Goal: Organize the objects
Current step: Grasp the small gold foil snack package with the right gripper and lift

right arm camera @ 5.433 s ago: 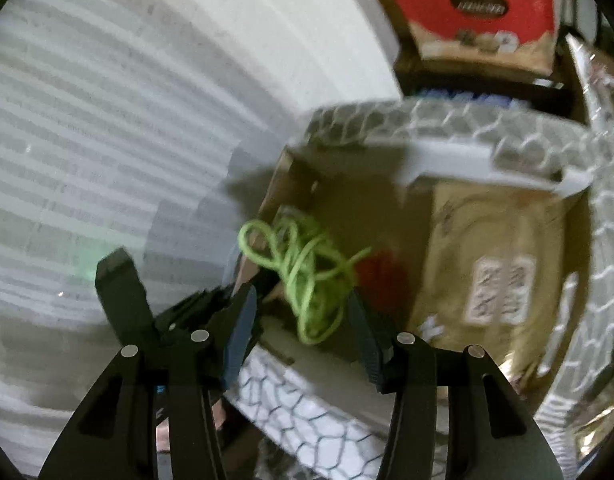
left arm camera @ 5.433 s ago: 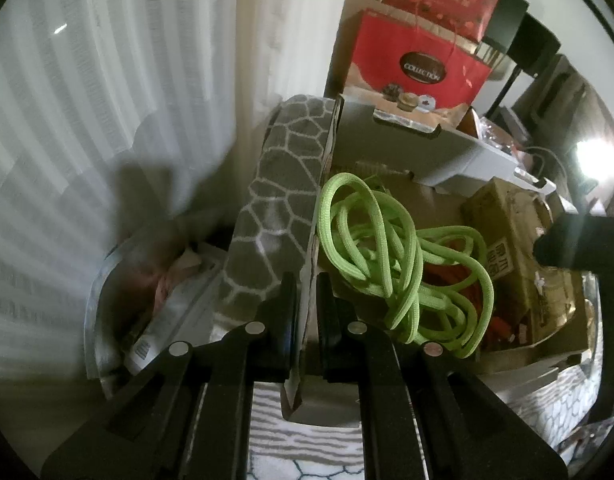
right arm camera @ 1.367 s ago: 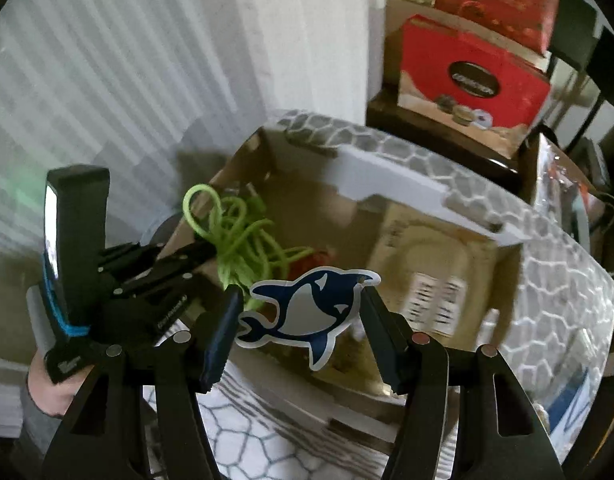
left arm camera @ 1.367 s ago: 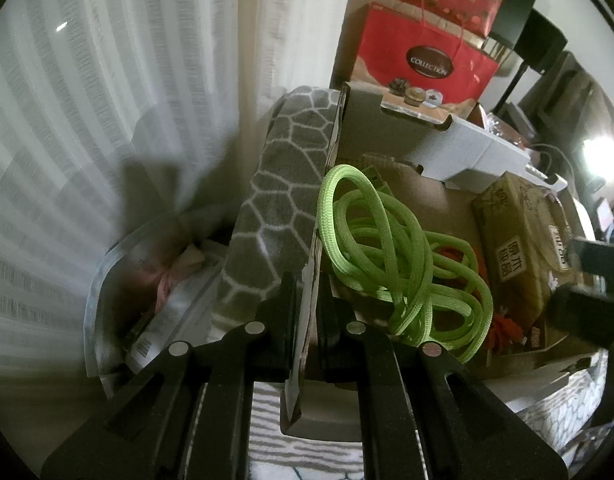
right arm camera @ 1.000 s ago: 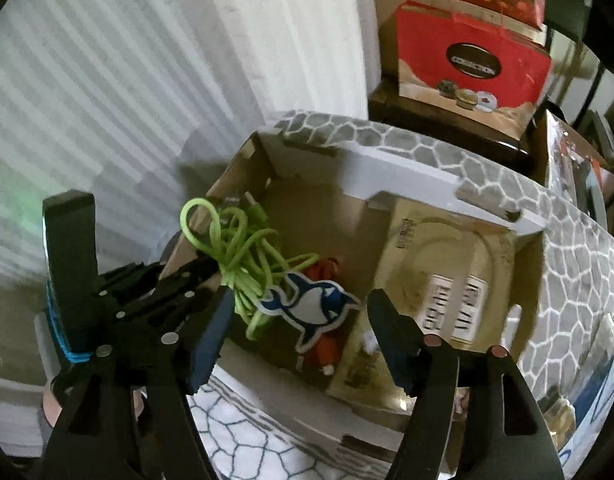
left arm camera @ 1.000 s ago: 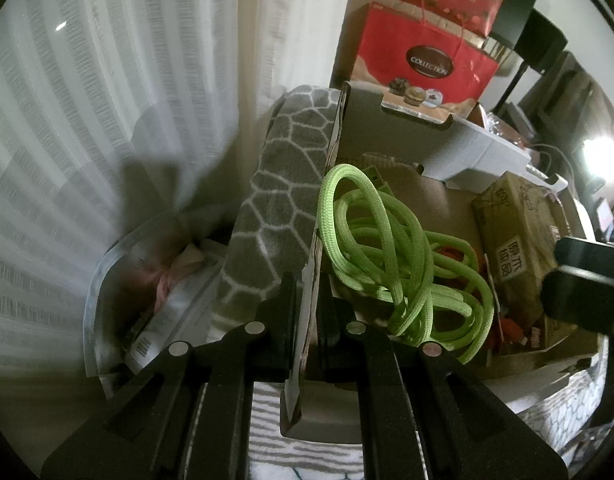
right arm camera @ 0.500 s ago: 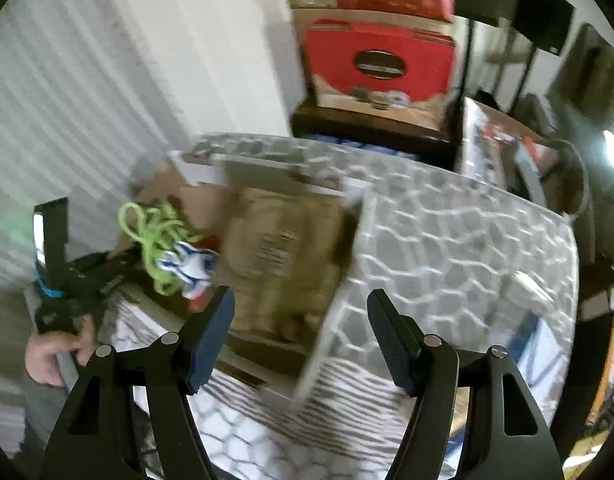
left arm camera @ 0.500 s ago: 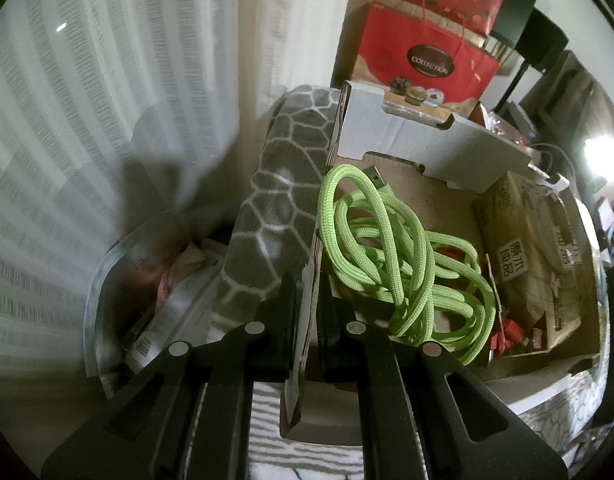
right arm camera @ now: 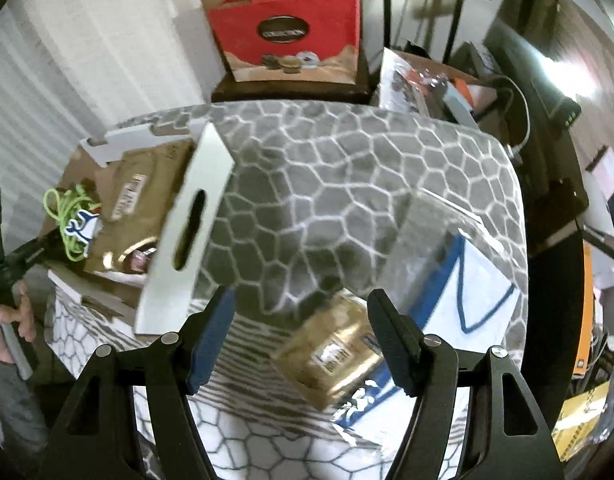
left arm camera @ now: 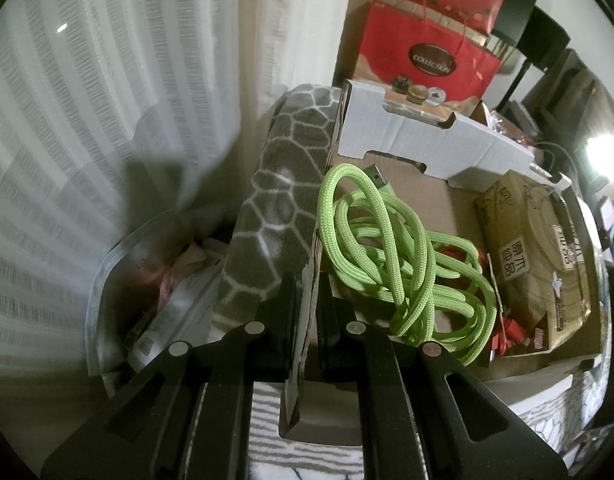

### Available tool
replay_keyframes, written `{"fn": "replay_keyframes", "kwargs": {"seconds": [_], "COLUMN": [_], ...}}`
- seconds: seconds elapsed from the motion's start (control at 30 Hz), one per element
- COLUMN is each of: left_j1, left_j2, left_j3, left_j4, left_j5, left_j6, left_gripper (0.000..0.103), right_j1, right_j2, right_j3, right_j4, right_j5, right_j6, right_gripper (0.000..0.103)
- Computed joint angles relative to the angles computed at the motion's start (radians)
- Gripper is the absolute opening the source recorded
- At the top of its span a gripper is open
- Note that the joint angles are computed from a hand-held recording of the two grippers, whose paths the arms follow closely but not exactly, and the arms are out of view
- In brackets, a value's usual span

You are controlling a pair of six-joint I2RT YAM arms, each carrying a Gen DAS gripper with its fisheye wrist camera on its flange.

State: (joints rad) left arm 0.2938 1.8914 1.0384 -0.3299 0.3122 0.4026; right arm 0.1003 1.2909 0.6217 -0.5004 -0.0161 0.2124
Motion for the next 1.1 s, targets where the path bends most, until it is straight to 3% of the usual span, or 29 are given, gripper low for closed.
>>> {"fn": "replay_keyframes", "kwargs": {"seconds": [0.3, 0.83, 1.1], "left_j1": [-0.002, -0.001, -0.001], "left_j2": [0.004, 0.004, 0.004], "left_j3": [0.006, 0.006, 0.006], "left_j4": [-0.003, -0.002, -0.002], "left_j5": [-0.004, -0.004, -0.005], "left_j6": [0.0, -0.001, 0.0], "left_gripper": [0.008, 0.008, 0.008], "right_j1": [-0.061, 0.013, -0.014], "right_j2": [-0.016, 0.0, 0.031], "right_j3": [-0.077, -0.168, -0.182], "right_j4": [0.042, 0.148, 0.187], "right_j5": [0.004, 0.109, 0.088], "right_j6": [0.014, 0.101, 0.098], "right_gripper": [0.071, 0.077, 0.078]}}
